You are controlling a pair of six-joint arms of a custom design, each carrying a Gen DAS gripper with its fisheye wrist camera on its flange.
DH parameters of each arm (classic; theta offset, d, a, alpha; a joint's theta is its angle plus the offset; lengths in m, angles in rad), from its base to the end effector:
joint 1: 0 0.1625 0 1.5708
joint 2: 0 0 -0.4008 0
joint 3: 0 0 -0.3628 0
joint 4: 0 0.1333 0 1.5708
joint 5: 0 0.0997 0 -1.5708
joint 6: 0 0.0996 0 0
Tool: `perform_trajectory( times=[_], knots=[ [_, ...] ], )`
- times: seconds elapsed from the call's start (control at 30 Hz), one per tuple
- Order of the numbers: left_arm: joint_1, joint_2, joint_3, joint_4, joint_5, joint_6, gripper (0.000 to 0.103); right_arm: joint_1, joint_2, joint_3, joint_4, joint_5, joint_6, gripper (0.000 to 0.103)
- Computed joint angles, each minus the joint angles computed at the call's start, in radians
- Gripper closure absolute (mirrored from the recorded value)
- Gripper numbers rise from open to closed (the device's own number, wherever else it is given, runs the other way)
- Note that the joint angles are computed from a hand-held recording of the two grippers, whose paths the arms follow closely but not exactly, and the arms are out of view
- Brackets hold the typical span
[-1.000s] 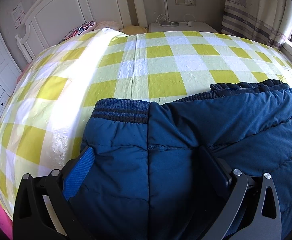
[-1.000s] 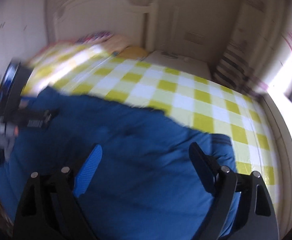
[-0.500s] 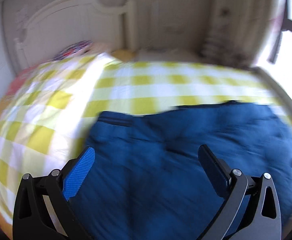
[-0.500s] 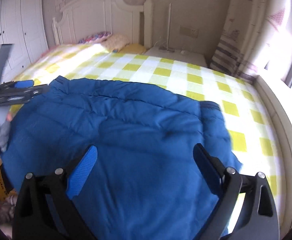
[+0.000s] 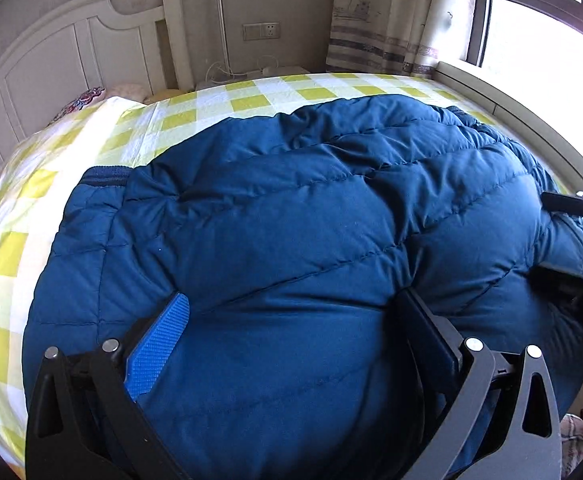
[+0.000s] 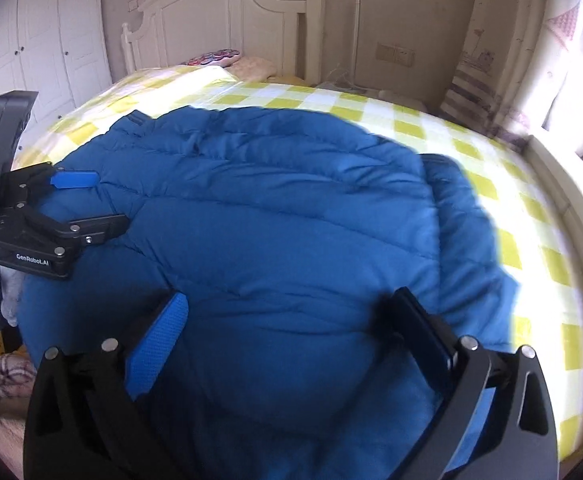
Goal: Fold large clothes
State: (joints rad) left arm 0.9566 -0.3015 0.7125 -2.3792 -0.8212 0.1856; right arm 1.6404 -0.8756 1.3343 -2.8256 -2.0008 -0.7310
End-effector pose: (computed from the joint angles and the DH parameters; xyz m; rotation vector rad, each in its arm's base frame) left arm -0.3171 -0.7987 0.1079 0.7617 2.2920 -0.6751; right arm 0.1414 -0.7083 0.3176 0.7262 -2.2770 0.7778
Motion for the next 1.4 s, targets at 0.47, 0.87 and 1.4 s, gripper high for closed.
perform_trajectory(
  times=[0.47,0.87,1.4],
  knots=[
    [-0.004,-0.01,0.031,-0.017,0.011,-0.005,0.004,-0.358,-0.471,0.482,-0.097,0.56,0.428,0.013],
    [-0.004,-0.008,0.03,-0.019,0.01,-0.004,0.004,-0.326,-0.377,0.443,-0.116,0.66,0.42,0.027],
    [-0.016,0.056,-0.045,-0.073,0.082,0.029,0.004,-0.203,-0.184,0.217,-0.228,0.499,0.483,0.075]
  ],
)
